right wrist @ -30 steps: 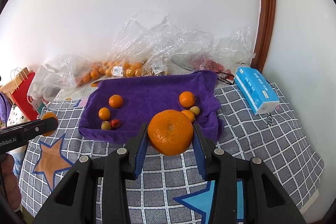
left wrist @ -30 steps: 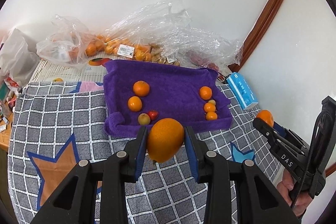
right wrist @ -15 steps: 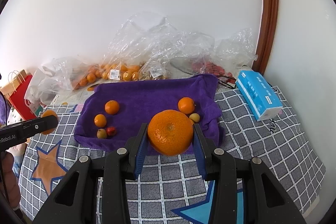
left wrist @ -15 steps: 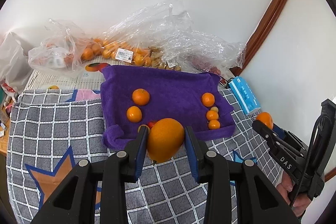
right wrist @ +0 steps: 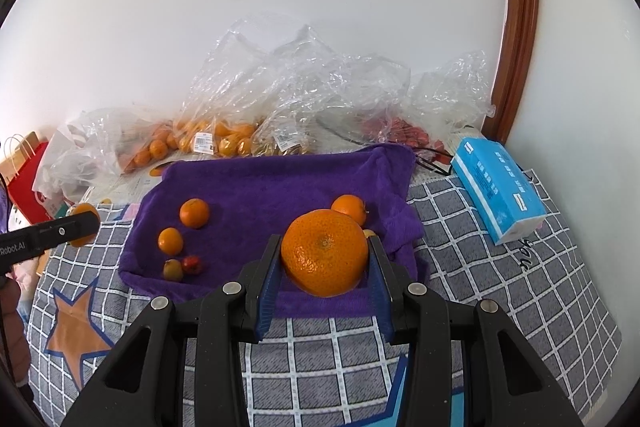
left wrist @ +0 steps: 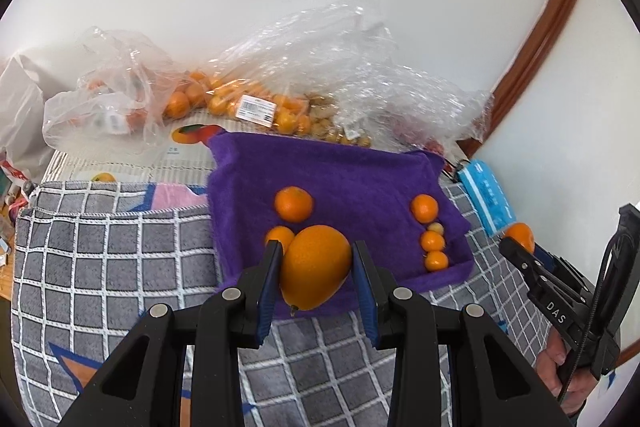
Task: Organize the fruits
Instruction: 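Lower the left tool's orange onto the towel while the right tool opens releasing its orange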
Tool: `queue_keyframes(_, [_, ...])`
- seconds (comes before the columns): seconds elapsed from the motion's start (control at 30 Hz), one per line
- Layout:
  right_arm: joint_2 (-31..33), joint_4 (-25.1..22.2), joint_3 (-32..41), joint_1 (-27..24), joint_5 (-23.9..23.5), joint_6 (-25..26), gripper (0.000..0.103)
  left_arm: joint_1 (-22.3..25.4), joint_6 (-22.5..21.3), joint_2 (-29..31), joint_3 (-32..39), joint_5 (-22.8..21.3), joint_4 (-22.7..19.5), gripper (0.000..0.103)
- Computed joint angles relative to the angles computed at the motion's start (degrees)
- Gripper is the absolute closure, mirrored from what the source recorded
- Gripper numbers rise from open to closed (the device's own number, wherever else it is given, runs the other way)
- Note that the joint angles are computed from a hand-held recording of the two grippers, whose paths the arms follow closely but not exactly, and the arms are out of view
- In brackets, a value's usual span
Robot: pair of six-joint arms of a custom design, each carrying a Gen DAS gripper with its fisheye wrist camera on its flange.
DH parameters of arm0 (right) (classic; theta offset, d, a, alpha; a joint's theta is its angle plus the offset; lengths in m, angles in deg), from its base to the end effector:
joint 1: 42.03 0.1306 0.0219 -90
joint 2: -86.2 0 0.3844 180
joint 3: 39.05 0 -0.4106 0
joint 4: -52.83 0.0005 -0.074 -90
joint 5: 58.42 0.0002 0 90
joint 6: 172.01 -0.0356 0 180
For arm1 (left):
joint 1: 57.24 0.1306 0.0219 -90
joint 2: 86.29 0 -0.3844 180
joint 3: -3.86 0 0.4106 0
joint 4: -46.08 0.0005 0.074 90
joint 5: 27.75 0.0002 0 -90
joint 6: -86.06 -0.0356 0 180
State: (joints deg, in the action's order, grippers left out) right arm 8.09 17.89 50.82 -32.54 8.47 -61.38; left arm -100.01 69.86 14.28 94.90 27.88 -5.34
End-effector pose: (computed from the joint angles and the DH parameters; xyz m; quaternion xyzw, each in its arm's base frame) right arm 0.5653 0.1082 0.3431 -0.3078 0.8610 0.1506 0.3758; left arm 0.4151 -0.3573 0.3500 -0.3188 0.8713 -0.0535 0.3693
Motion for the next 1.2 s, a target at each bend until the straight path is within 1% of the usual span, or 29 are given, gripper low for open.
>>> queue_keyframes(0.2, [2.9,0.2,2.5,0.7,0.4,-0.5,0.063,2.0,0.9,-1.1,-2.4,0.6,0.4,0.07])
queue_keyframes(0.4, [6.4,-0.5,4.8,1.6,0.4,-0.8,0.063,3.5,0.2,0.0,-2.9,2.5,1.5,0.07])
queue_keyframes(0.57, [9.5,-1.4,6.3,2.8,0.5,0.1,0.063,4.4,-0.1,1.0,-3.2,3.9,2.0,0.07])
queue_keyframes(0.77, [12.8,-2.9,7.7,4.1,1.0,1.3,0.063,5.3,-0.8,1.5,-4.3,5.2,4.7,0.07])
queue_keyframes(1.0, [14.6,-3.7,8.2,5.3,1.6,3.0,0.063,5.9,-2.5,3.0,-3.9,7.1,6.6,0.07])
queue_keyframes(1.2, [15.5,-4.5,8.9,5.7,1.7,3.9,0.063,6.2,-3.7,3.5,-3.8,7.6,7.9,0.07])
